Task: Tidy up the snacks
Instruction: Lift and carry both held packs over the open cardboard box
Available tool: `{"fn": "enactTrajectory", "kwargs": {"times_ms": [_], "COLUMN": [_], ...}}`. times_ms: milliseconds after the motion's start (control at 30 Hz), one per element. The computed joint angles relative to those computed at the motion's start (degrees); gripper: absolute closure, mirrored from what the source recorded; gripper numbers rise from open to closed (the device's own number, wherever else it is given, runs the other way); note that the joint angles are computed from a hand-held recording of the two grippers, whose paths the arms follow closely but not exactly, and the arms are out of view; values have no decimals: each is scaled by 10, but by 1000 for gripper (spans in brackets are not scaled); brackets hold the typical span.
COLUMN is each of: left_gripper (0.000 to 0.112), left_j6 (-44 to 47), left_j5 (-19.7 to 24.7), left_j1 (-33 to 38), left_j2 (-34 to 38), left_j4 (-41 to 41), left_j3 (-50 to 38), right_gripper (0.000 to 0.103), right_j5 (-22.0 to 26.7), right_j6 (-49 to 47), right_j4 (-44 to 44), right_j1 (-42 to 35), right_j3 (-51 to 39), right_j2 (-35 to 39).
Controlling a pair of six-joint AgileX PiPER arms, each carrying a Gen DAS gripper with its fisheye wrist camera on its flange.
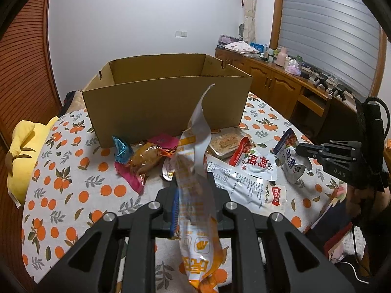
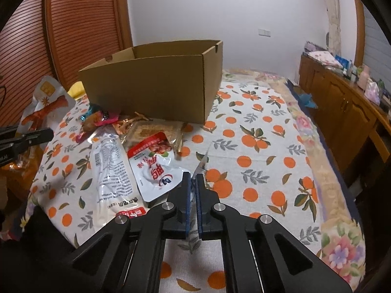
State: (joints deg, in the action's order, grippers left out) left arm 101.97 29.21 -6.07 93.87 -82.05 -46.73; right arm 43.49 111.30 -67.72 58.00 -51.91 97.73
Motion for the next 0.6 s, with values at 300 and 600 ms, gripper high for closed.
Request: {"fn": "enactTrajectory", "kwargs": {"times_ms": [300,600], "left_gripper": [96,96], "left_j6": [-1,-50], "left_j5": [1,16], "left_j1": [-2,-8], "left_j2": [-4,-10], "left_j4": [0,39], "left_j3": [1,-40], "right_gripper": [102,102], "right_j5": [26,71], "right_j6": [-38,-115], "right_j4": [12,29], "right_j1": [14,26], "right_j3": [-23,-66], "right_j2": [2,-10]}}
